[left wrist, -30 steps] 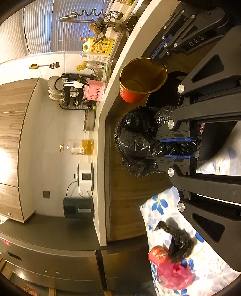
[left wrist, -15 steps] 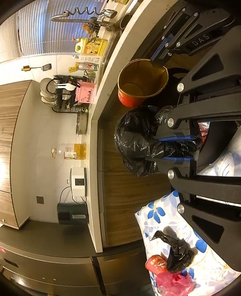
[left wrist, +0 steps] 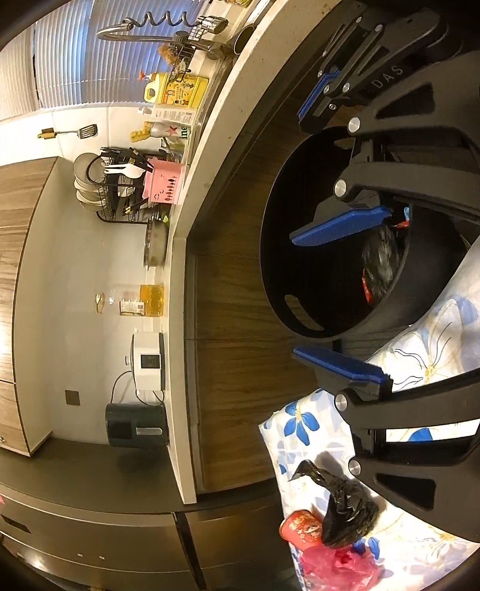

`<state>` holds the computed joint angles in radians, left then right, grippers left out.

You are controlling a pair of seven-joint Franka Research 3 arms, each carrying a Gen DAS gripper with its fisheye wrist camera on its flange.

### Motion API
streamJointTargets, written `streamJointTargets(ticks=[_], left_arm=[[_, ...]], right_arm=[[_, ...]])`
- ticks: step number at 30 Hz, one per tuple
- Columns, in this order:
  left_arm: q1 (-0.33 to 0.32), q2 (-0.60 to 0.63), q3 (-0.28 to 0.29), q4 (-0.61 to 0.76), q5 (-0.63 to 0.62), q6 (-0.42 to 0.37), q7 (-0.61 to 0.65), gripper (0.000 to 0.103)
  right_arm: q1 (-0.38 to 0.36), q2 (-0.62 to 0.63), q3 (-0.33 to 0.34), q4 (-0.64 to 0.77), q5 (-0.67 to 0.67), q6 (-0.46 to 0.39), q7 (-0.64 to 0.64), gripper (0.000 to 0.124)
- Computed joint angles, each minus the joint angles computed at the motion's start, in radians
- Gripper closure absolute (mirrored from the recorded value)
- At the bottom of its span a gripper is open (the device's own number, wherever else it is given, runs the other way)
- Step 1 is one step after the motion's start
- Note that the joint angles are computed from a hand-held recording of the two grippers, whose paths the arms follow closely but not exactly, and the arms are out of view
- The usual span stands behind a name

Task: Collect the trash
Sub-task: 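Open both tools to drop the bag and cup into the bin, then move both open tools back toward the table of bags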

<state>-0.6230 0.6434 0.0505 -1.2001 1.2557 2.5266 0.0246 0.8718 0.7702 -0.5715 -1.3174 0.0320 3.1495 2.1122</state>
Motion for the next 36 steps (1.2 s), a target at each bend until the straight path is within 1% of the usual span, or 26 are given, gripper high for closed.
streamJointTargets(ticks=[1,2,3,4,6,8,9,11,12,13,14,17,19,21,23,28,31,36], left_arm=[[-0.004,-0.006,0.005,-0.009,0.007,-0.005,-0.013,0.037],[-0.008,-0.014,0.006,-0.021,0.015,-0.008,-0.025,0.037],[-0.009,-0.026,0.006,-0.040,0.023,-0.009,-0.037,0.037],[-0.010,-0.036,0.004,-0.056,0.028,-0.019,-0.041,0.035],[-0.014,-0.053,-0.003,-0.080,0.038,-0.050,-0.054,0.031],[-0.013,-0.077,-0.011,-0.118,0.059,-0.062,-0.083,0.028],[-0.014,-0.094,-0.016,-0.143,0.067,-0.080,-0.101,0.024],[-0.013,-0.121,-0.029,-0.181,0.089,-0.106,-0.128,0.022],[-0.010,-0.129,-0.039,-0.191,0.095,-0.125,-0.134,0.019],[-0.009,-0.140,-0.048,-0.205,0.099,-0.148,-0.140,0.016],[-0.006,-0.154,-0.056,-0.224,0.108,-0.160,-0.154,0.016],[0.009,-0.197,-0.084,-0.283,0.127,-0.195,-0.195,0.015],[0.017,-0.223,-0.104,-0.320,0.135,-0.225,-0.211,0.012],[0.021,-0.247,-0.122,-0.355,0.145,-0.266,-0.228,0.007],[0.027,-0.279,-0.140,-0.400,0.161,-0.297,-0.258,0.007],[0.059,-0.345,-0.188,-0.485,0.161,-0.333,-0.320,0.006],[0.074,-0.390,-0.214,-0.543,0.160,-0.364,-0.346,0.006],[0.098,-0.460,-0.257,-0.635,0.153,-0.426,-0.389,0.006]], right_arm=[[0.003,-0.004,-0.002,-0.008,0.001,0.006,0.001,0.102],[0.009,-0.007,-0.006,-0.016,0.003,0.011,0.001,0.094],[0.020,-0.011,-0.015,-0.030,0.006,0.018,0.002,0.090],[0.029,-0.016,-0.022,-0.042,0.010,0.023,0.000,0.083],[0.051,-0.021,-0.040,-0.061,0.022,0.032,-0.004,0.079],[0.074,-0.031,-0.054,-0.085,0.032,0.044,-0.018,0.073],[0.076,-0.033,-0.055,-0.086,0.040,0.045,-0.027,0.072],[0.095,-0.045,-0.062,-0.110,0.056,0.055,-0.043,0.063],[0.106,-0.052,-0.067,-0.125,0.066,0.063,-0.052,0.061],[0.120,-0.056,-0.078,-0.137,0.077,0.066,-0.059,0.056],[0.138,-0.061,-0.092,-0.149,0.089,0.066,-0.066,0.052],[0.191,-0.067,-0.137,-0.178,0.121,0.067,-0.081,0.045],[0.234,-0.066,-0.179,-0.200,0.140,0.070,-0.082,0.043],[0.251,-0.077,-0.184,-0.218,0.157,0.081,-0.098,0.042],[0.274,-0.085,-0.194,-0.237,0.177,0.089,-0.117,0.041],[0.349,-0.091,-0.237,-0.272,0.230,0.110,-0.177,0.039],[0.382,-0.098,-0.243,-0.288,0.261,0.124,-0.217,0.039],[0.415,-0.113,-0.222,-0.302,0.308,0.148,-0.288,0.039]])
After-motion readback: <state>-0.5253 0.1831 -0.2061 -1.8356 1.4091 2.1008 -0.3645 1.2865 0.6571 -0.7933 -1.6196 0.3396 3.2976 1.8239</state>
